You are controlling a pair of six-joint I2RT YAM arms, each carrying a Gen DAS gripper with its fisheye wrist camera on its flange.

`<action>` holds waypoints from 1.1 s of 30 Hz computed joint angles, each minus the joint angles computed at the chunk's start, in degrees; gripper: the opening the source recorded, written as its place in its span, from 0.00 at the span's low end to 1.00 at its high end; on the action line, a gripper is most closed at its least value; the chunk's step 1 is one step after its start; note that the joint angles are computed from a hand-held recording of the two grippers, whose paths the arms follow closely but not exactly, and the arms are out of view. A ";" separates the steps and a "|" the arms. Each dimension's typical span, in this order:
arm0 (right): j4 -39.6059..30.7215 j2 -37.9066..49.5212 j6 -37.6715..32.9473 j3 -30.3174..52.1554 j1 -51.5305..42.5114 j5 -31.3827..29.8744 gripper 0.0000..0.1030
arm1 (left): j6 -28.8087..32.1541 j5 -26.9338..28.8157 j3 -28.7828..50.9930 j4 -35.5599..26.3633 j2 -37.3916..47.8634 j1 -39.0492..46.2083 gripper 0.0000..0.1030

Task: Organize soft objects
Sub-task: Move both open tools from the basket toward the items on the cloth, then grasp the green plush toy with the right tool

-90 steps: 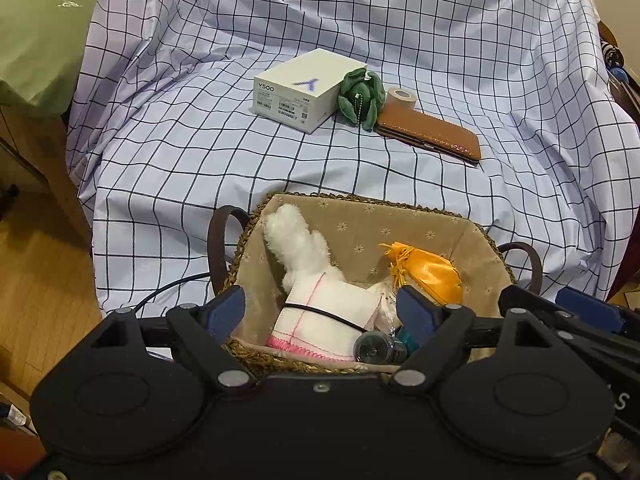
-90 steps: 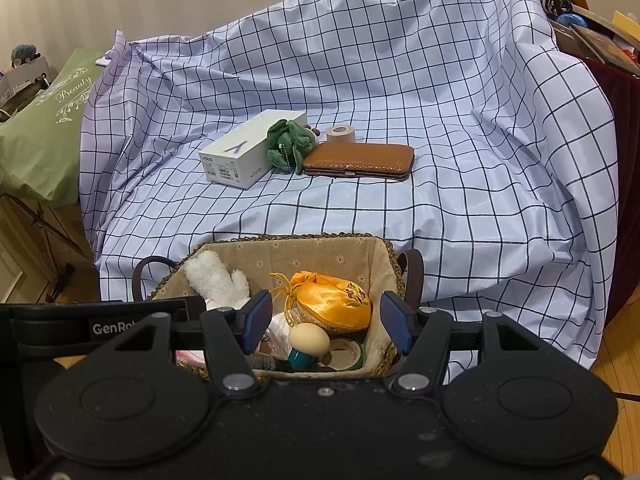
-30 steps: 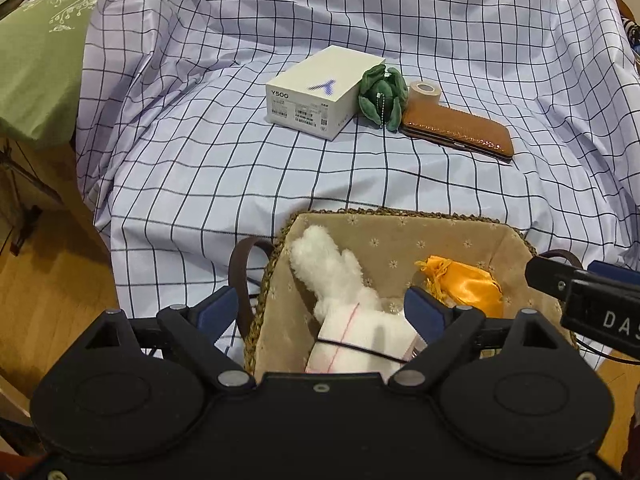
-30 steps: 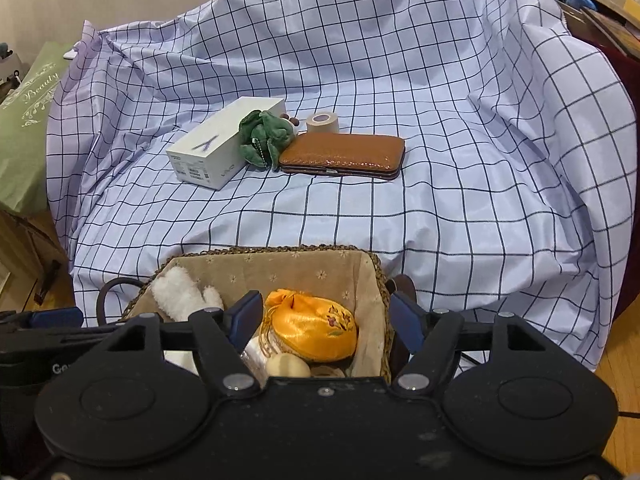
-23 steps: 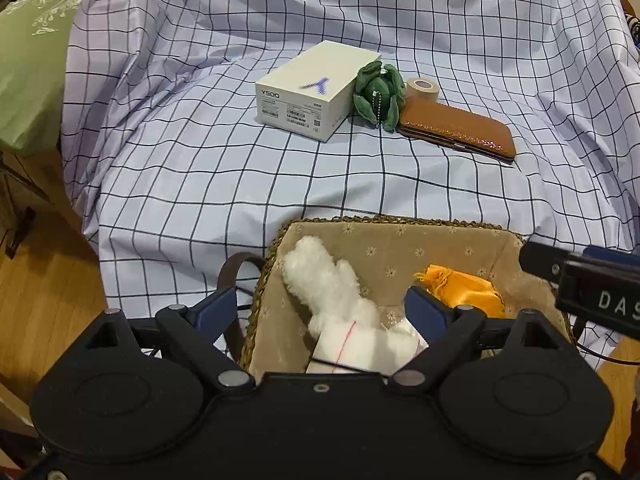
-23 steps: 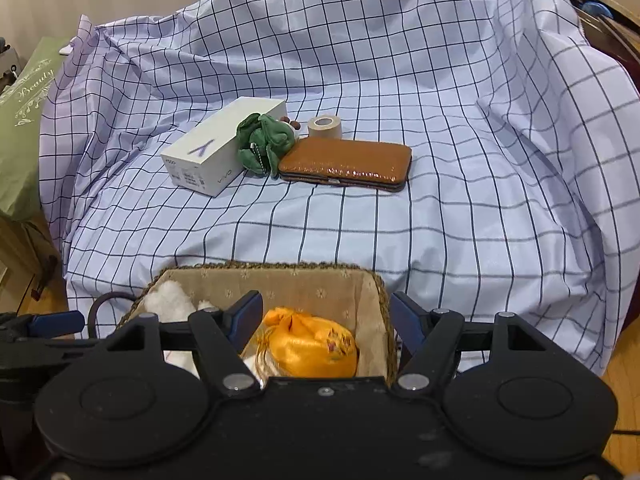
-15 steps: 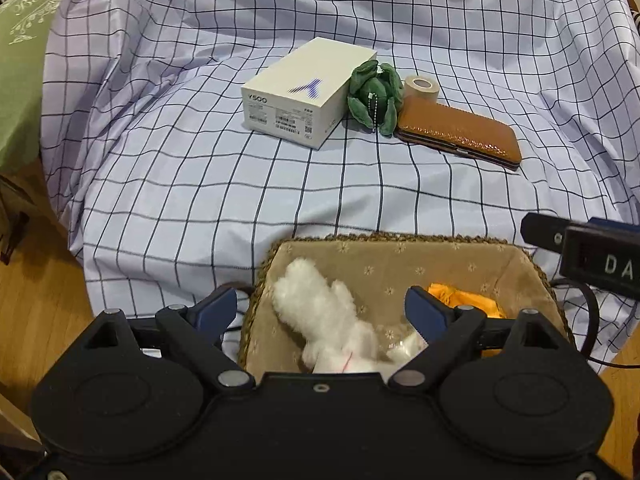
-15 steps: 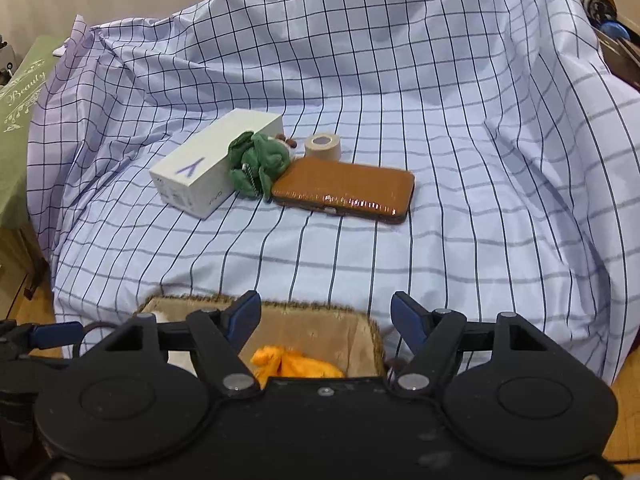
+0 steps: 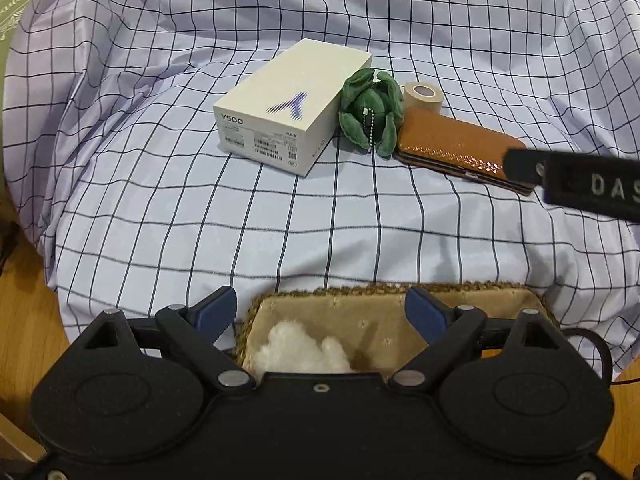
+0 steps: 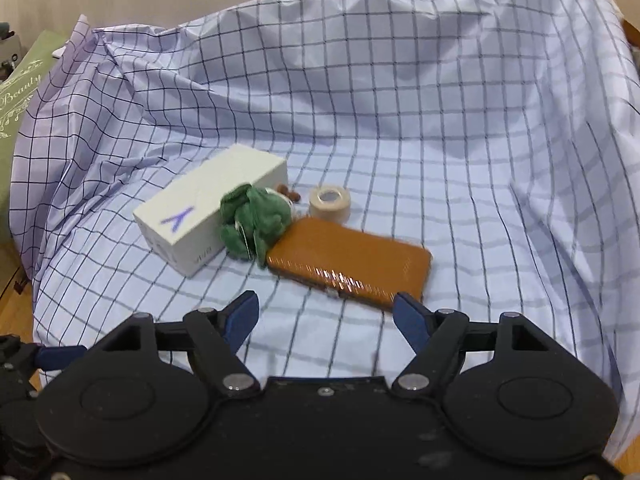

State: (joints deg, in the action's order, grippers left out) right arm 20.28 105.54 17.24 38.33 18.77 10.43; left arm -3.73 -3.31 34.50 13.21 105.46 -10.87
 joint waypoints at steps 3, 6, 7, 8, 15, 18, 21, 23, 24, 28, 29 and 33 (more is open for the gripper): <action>0.80 2.88 -2.50 3.36 -0.24 -0.68 0.74 | 0.16 0.28 2.32 -0.82 1.82 0.37 0.86; 2.01 6.18 -5.46 6.64 -0.34 -0.89 0.75 | 0.24 0.57 4.71 -1.66 3.87 0.76 0.86; 2.21 7.65 -6.62 8.20 -0.57 -1.19 0.75 | 0.24 0.69 5.52 -1.95 4.56 0.87 0.86; 2.47 8.83 -7.60 9.36 -0.80 -1.54 0.75 | 0.23 0.83 6.34 -2.22 5.24 0.96 0.86; 0.75 17.48 -12.13 19.26 -2.56 -1.25 0.75 | 0.10 1.72 11.29 -4.05 9.46 1.40 0.86; -0.48 20.91 -12.07 23.60 -3.85 -1.00 0.75 | -0.09 2.03 13.40 -5.07 11.06 1.47 0.86; -1.04 24.47 -11.91 27.84 -4.99 -0.18 0.75 | -0.15 2.25 15.32 -5.96 12.68 1.57 0.86; -2.07 27.19 -11.48 31.36 -5.73 0.07 0.75 | -0.15 2.14 16.34 -6.43 13.62 1.57 0.86; -2.27 28.30 -11.31 32.70 -5.99 0.18 0.75 | -0.13 2.25 16.75 -6.56 14.09 1.63 0.86; -2.85 32.04 -11.07 37.37 -6.87 0.03 0.74 | -0.10 2.76 17.71 -6.93 15.14 1.88 0.86; -2.51 32.29 -11.32 37.69 -7.08 -0.62 0.74 | -0.06 2.96 17.96 -7.07 15.36 2.02 0.87; 0.64 31.73 -13.39 36.13 -7.90 -4.18 0.75 | -0.12 3.82 18.69 -7.20 16.12 2.59 0.89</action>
State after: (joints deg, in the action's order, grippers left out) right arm 20.93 137.27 3.85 74.46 10.88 6.25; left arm -3.84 0.51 53.19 6.01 121.58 -8.28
